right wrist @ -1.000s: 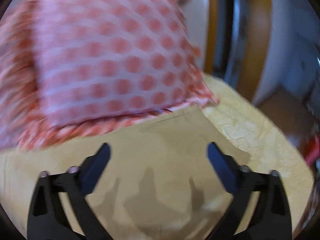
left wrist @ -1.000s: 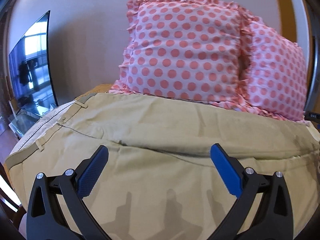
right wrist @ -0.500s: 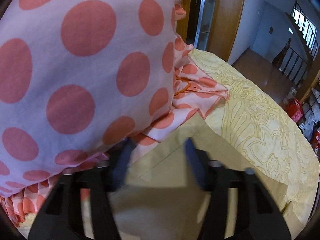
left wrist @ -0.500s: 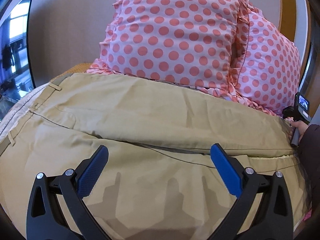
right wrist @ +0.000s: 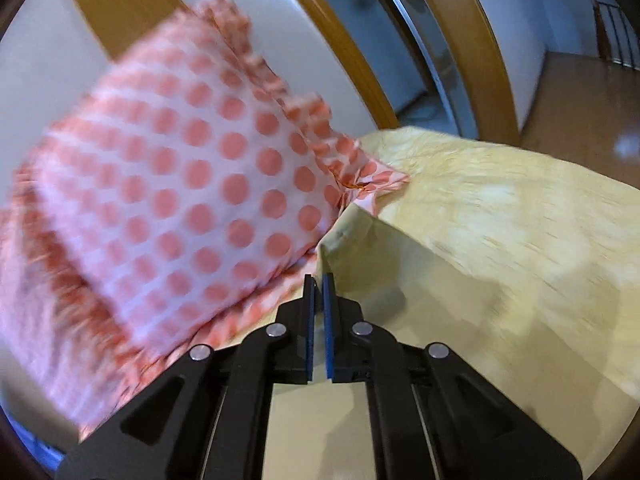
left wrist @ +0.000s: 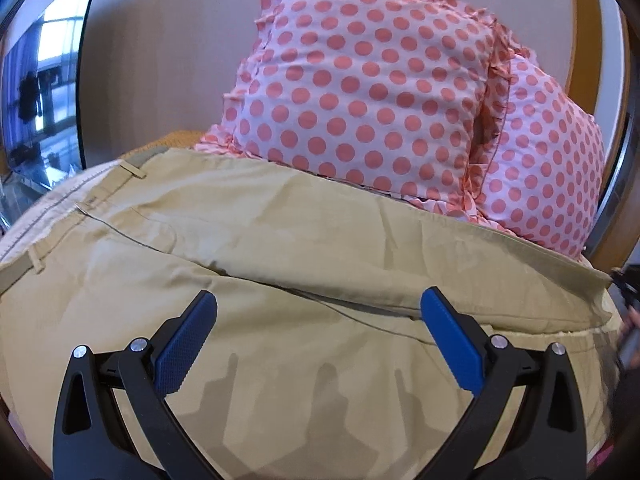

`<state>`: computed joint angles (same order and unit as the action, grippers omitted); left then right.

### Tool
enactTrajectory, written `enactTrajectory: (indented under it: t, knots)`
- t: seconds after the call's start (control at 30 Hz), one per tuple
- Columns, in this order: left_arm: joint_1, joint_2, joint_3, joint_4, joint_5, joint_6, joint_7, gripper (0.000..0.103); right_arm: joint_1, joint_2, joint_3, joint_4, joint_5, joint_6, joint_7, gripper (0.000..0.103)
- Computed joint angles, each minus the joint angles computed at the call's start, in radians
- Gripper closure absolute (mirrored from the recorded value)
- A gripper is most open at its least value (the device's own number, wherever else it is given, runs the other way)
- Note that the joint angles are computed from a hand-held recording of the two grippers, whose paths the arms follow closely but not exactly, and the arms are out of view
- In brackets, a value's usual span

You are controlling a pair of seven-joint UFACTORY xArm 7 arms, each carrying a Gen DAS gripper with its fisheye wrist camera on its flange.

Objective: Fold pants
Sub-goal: 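Grasp the khaki trouser legs' hem with the right gripper and lift it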

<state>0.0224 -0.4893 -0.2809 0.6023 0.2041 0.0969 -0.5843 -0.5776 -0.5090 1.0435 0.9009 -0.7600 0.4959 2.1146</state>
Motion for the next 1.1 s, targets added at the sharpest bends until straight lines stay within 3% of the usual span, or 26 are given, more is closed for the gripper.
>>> enactTrajectory:
  t: [0.1,0.2,0.23,0.33,0.4,0.53,0.6,0.67,0.7,0.8,0.97,1.1]
  knots:
    - [-0.014,-0.043,0.006,-0.027,0.001,0.015,0.008,0.001,0.265,-0.185,-0.102,-0.163,0.087,0.017,0.085,0.101]
    - [-0.033,-0.076,0.020,-0.047,-0.012,0.020,0.020,0.001,0.408,-0.246,-0.119,-0.276,0.177,0.014,0.159,0.101]
    - [-0.020,-0.088,0.008,-0.048,-0.008,0.027,0.015,0.001,0.442,-0.249,-0.123,-0.312,0.201,-0.013,0.188,0.096]
    - [-0.005,-0.111,-0.004,-0.048,-0.003,0.048,0.011,0.001,0.447,-0.260,-0.128,-0.371,0.226,-0.095,0.255,0.082]
    - [0.003,-0.135,-0.003,-0.056,0.000,0.056,0.008,0.001,0.411,-0.293,-0.110,-0.396,0.226,-0.163,0.300,0.076]
    - [0.002,-0.150,0.016,-0.062,0.003,0.045,0.028,0.001,0.347,-0.326,-0.071,-0.395,0.253,-0.207,0.307,0.065]
    - [-0.065,-0.124,0.088,-0.047,-0.029,0.041,0.081,0.001,0.306,-0.304,-0.052,-0.368,0.268,-0.183,0.275,0.071]
    - [-0.186,-0.091,0.208,-0.035,-0.096,0.015,0.168,0.001,0.281,-0.270,-0.052,-0.357,0.273,-0.187,0.243,0.097]
    - [-0.232,-0.073,0.253,-0.023,-0.132,0.007,0.202,0.001,0.257,-0.269,-0.051,-0.372,0.264,-0.245,0.243,0.102]
    - [-0.286,-0.022,0.328,0.041,-0.217,0.046,0.264,0.001,0.245,-0.444,-0.023,-0.450,0.296,-0.331,0.308,0.102]
    - [-0.363,0.131,0.440,0.200,-0.377,0.152,0.391,0.001,0.395,-0.655,-0.029,-0.501,0.372,-0.169,0.304,0.102]
    - [-0.306,0.283,0.415,0.340,-0.424,0.242,0.384,0.009,0.469,-0.699,-0.040,-0.514,0.386,-0.074,0.277,0.102]
